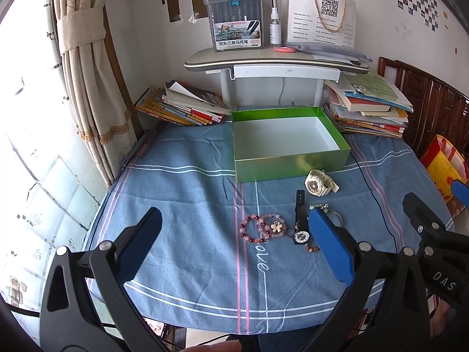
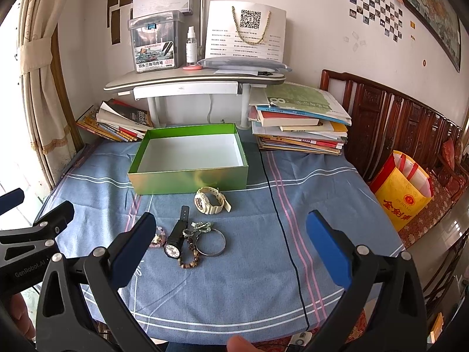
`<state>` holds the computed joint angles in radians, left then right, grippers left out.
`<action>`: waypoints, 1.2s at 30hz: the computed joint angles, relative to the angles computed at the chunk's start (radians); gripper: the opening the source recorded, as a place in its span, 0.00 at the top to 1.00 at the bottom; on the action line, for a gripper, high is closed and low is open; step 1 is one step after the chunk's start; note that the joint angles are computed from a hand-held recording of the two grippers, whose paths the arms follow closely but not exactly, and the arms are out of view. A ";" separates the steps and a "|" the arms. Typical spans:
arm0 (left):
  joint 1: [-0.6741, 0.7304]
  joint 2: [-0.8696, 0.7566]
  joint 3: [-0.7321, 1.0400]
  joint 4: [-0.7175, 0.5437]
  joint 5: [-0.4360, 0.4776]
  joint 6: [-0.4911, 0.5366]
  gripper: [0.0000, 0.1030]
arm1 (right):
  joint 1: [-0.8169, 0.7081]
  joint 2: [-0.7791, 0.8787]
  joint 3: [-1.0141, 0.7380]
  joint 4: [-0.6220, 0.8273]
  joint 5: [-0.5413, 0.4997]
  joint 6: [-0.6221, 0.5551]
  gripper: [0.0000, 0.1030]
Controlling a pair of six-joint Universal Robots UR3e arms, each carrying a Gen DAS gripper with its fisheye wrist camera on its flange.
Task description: Organize jewelry
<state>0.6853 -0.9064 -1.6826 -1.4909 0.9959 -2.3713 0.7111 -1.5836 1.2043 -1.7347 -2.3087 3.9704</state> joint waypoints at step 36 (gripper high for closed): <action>-0.024 -0.010 -0.013 0.033 0.021 -0.024 0.04 | -0.023 -0.021 0.062 -0.056 0.025 -0.022 0.03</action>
